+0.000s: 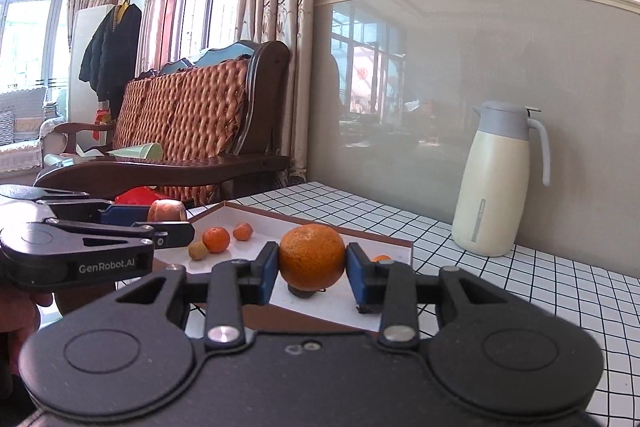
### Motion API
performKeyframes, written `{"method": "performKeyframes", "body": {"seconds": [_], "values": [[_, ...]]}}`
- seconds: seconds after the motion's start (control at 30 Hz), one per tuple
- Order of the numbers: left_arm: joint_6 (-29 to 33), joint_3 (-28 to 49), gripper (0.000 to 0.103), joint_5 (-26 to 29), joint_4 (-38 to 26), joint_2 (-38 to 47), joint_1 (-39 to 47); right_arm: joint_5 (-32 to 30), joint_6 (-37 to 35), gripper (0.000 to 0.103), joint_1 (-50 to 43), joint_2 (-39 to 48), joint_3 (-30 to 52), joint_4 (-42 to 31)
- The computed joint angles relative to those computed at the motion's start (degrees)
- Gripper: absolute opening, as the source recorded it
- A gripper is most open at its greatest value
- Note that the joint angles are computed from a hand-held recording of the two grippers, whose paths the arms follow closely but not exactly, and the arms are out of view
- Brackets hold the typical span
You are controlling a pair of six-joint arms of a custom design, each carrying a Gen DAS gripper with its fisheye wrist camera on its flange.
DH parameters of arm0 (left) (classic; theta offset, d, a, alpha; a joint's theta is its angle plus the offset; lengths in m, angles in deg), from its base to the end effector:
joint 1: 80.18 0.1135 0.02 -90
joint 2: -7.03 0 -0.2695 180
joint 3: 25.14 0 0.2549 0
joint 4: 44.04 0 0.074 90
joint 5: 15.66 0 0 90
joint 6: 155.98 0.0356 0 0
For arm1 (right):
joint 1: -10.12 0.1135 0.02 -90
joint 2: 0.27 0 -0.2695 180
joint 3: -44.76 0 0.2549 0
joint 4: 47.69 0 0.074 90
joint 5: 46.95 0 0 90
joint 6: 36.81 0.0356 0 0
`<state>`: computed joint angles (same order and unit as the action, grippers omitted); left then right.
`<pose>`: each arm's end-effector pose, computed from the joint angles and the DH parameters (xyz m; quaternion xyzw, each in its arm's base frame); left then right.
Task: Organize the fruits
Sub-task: 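Carry the small orange and carrot piece over the white box with both tools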
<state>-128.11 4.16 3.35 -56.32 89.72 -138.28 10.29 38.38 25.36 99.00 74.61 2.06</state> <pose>0.1200 -0.1291 0.0982 -0.1503 0.7911 0.1341 0.5776 0.2370 0.0845 0.1059 -0.3602 0.7154 0.2326 0.5517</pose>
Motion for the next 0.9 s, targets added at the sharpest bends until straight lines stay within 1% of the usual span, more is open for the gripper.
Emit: {"method": "performKeyframes", "body": {"seconds": [0.07, 0.1, 0.17, 0.33, 0.43, 0.57, 0.67, 0.73, 0.8, 0.9], "values": [[-1.18, -0.96, 0.035, 0.11, -1.09, -1.06, 0.69, 0.72, 0.42, 0.027, 1.48, 0.37, 0.46, 0.14], [-2.74, -1.19, 0.035, -0.14, -2.39, -1.21, 0.58, 1.23, 0.62, 0.027, 2.27, 0.76, 0.6, 0.6], [-3.37, -2.22, 0.035, 0.05, -2.89, -2.18, 1.25, 2.17, 0.77, 0.027, 3.7, 1.19, 1.06, 0.83], [0.12, -5.53, 0.035, 0.22, 2.07, -4.14, 3.6, 4.0, 1.42, 0.027, 6.1, 2.39, 2.54, 2.0], [7.26, -8.09, 0.035, 1.41, 10.74, -4.72, 6.63, 4.83, 1.97, 0.027, 7.05, 2.96, 4.07, 2.08], [15.28, -10.3, 0.035, 2.99, 21.58, -4.19, 10.35, 6.17, 2.2, 0.027, 8.3, 4.34, 5.84, 2.85], [24.08, -11.6, 0.035, 4.67, 33.61, -1.75, 14.32, 6.9, 2.3, 0.027, 8.58, 5.17, 8.07, 1.9], [29.34, -12.41, 0.035, 6.83, 41.5, 0.17, 17.92, 7.22, 2.51, 0.027, 8.43, 5.64, 9.29, 1.43], [32.84, -12.79, 0.035, 9.29, 47.63, 2.37, 21.37, 7.77, 2.85, 0.027, 8.19, 6.39, 10.68, 0.99], [37.11, -12.81, 0.035, 13.27, 54.66, 5.51, 26.49, 8.67, 3.63, 0.027, 7.84, 7.58, 12.85, -0.08]]}}
